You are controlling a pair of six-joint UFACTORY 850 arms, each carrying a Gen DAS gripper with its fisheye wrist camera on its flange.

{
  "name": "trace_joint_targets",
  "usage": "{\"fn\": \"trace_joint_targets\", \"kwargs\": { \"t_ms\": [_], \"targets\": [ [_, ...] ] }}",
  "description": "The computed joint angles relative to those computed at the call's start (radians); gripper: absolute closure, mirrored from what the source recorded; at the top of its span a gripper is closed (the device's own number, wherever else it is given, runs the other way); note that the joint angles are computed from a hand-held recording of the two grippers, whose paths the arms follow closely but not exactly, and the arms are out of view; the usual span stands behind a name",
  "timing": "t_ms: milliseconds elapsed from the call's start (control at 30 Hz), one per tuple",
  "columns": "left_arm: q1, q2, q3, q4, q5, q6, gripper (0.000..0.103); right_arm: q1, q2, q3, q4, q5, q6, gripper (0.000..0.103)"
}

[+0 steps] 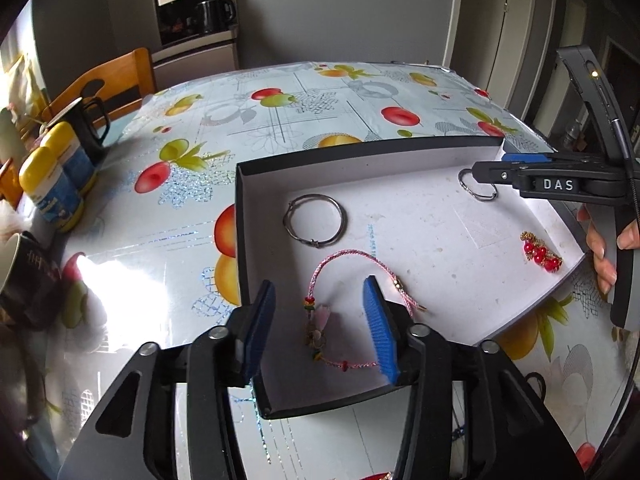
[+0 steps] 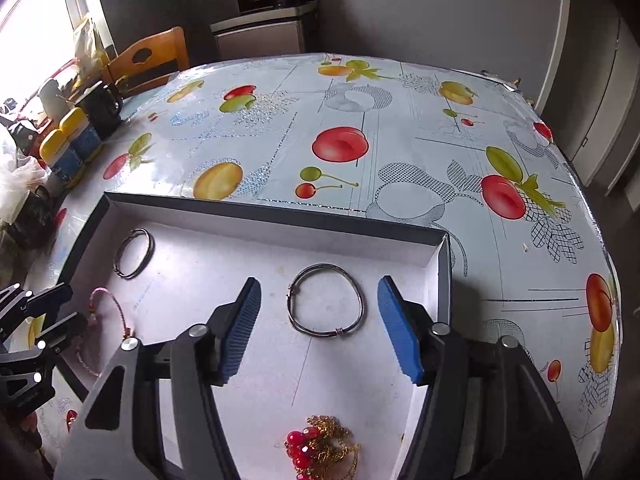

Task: Organize jewelry
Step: 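Carry the pink bracelet and silver hoop into the black box and release both, then move both open tools back to the remaining jewelry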

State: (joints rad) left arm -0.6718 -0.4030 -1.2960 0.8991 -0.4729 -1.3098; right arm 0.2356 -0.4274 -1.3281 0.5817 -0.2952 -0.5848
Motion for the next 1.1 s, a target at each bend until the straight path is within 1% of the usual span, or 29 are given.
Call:
{"fn": "trace_joint_targets", "kwargs": {
  "t_ms": [100,133,167,200,300,367,467,533,633,700,800,967,1067,1100],
  "targets": [
    [-0.002,0.047,0.049,0.068,0.049,-0.095,0.033,-0.018,0.068,0.067,0.218,0.035,-0.201,0.019],
    [-0.009,0.06,0.06,0.101,0.035,-0.136,0.024,-0.024,0.092,0.091,0.286,0.04,-0.266,0.018],
    [-0.015,0.072,0.072,0.135,0.027,-0.17,0.022,-0.029,0.117,0.115,0.339,0.048,-0.316,0.013],
    [-0.02,0.084,0.082,0.151,0.024,-0.183,0.021,-0.033,0.139,0.137,0.385,0.058,-0.361,0.006],
    [-0.035,0.116,0.11,0.173,0.005,-0.202,0.015,-0.041,0.208,0.212,0.561,0.094,-0.534,0.006],
    [-0.047,0.14,0.134,0.201,-0.007,-0.23,0.012,-0.042,0.238,0.251,0.589,0.117,-0.563,0.006],
    [-0.067,0.171,0.171,0.233,-0.034,-0.262,0.01,-0.041,0.287,0.317,0.688,0.151,-0.662,0.006],
    [-0.079,0.189,0.194,0.24,-0.053,-0.273,0.01,-0.044,0.317,0.362,0.808,0.143,-0.787,0.006],
    [-0.096,0.215,0.229,0.242,-0.076,-0.277,0.01,-0.038,0.36,0.426,0.926,0.143,-0.928,0.006],
    [-0.103,0.231,0.251,0.233,-0.071,-0.277,0.01,-0.038,0.379,0.458,0.899,0.125,-0.915,0.006],
    [-0.122,0.249,0.281,0.231,-0.076,-0.277,0.01,-0.047,0.398,0.494,0.796,0.071,-0.819,0.006],
    [-0.161,0.256,0.318,0.239,-0.085,-0.284,0.01,-0.029,0.428,0.551,0.725,0.063,-0.778,0.006],
    [-0.178,0.245,0.325,0.222,-0.071,-0.253,0.01,-0.01,0.437,0.575,0.705,0.051,-0.781,0.006],
    [-0.179,0.242,0.328,0.217,-0.055,-0.249,0.01,0.0,0.44,0.582,0.695,0.057,-0.779,0.006]
  ]
}}
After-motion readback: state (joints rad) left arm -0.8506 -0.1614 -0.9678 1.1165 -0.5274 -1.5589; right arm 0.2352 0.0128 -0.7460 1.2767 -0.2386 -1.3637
